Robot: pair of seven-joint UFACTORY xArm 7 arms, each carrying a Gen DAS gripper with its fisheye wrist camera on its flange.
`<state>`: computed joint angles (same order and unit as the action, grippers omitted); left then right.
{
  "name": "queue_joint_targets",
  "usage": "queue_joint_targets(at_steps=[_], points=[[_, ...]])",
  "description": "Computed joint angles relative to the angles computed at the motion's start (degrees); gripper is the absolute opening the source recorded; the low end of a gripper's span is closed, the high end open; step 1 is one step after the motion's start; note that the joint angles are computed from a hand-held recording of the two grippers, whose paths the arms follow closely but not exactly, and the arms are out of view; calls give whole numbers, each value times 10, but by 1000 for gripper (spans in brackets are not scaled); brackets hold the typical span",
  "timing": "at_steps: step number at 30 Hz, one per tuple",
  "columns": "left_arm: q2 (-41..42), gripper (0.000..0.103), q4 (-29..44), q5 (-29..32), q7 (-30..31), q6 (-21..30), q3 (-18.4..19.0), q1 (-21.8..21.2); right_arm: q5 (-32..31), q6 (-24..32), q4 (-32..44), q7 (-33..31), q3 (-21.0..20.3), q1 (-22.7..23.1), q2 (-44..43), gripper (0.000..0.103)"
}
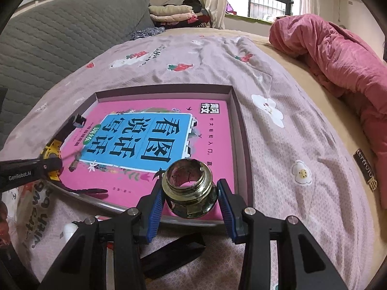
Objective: Organize rigid objects
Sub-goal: 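Lower the watch onto the book with the left gripper while the right places the cup in the tray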
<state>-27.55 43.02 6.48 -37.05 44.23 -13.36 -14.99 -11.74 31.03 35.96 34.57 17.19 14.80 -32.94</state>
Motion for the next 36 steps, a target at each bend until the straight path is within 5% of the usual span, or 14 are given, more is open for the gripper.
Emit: queue_joint_targets(at_steps=[36], points=[[-10,21,3,9,20,31,1,3,12,74,43,-13,-14,11,27,44]])
